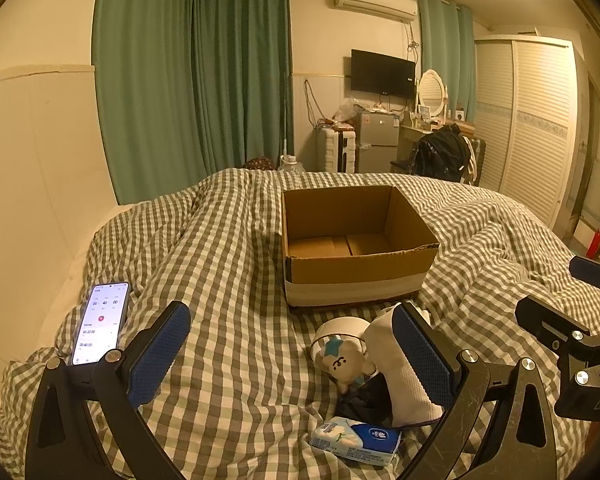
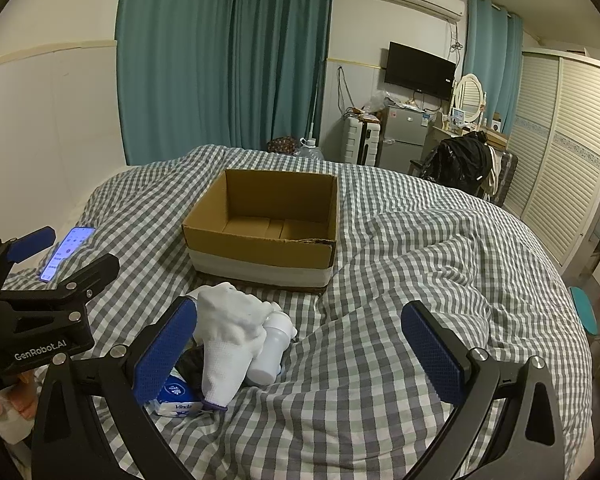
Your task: Organize objects
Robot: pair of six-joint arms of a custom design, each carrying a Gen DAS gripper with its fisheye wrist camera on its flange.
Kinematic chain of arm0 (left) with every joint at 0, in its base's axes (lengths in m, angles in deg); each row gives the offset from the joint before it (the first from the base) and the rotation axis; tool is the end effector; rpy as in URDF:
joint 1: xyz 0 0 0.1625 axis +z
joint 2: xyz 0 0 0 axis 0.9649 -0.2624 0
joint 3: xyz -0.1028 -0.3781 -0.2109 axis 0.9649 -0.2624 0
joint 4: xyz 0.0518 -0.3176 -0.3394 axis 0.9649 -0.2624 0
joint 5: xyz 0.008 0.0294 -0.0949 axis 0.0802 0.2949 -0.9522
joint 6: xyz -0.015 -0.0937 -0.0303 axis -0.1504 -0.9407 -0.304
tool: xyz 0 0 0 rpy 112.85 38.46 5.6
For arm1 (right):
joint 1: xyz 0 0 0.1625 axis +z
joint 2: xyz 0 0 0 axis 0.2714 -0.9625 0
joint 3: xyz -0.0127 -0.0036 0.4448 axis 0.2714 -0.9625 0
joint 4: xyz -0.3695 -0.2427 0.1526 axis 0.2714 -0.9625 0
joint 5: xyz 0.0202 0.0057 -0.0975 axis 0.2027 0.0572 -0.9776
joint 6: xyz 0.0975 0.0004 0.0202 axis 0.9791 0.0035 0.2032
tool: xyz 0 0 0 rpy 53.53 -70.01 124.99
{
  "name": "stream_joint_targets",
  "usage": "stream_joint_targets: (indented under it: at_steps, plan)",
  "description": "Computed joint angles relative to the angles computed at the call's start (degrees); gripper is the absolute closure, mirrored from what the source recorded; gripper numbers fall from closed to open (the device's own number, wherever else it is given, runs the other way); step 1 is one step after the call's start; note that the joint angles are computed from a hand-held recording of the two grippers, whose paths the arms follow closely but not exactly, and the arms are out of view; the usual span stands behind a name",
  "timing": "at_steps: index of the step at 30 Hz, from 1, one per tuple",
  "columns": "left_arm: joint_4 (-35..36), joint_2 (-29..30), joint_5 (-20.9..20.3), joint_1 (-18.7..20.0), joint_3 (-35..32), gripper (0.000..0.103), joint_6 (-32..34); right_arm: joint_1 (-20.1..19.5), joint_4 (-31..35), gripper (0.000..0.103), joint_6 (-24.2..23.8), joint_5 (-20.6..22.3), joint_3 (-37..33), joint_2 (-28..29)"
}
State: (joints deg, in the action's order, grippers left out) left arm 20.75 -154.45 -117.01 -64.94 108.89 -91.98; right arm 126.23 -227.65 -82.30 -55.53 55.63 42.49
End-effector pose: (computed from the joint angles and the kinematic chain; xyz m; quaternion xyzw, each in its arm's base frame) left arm -0.1042 -0.2384 0.3877 -0.0192 0.7299 -0.5158 0.4482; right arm 0.4561 -0.2693 0.0212 0.4129 -0.8174 0.3235 0.2383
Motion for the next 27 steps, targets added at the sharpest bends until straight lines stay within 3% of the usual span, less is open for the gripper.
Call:
stream_joint_targets:
  at_steps: [8, 13, 21, 27]
  plan:
    - [-0.4, -0.3, -0.3, -0.1, 0.1, 0.000, 0.5, 0.5, 0.9, 0.000, 0.3, 0.0, -0.3, 0.2]
    - [-3.7, -2.1, -0.6, 0.9, 0.6, 0.000, 5.1, 0.3, 2.1, 0.000, 0.7, 0.1, -0.6, 0.3]
    - [-17.8, -4.7, -1.0, 8.4, 2.9, 0.000, 21.9, -1.4, 7.6, 0.000, 4.3, -0.6, -0.8, 0.8]
    - [-31.3, -9.5, -3.7, 12.7, 6.6, 0.000, 37.3, -2.5, 9.8, 0.001, 5.0, 0.4, -0.6, 1.2]
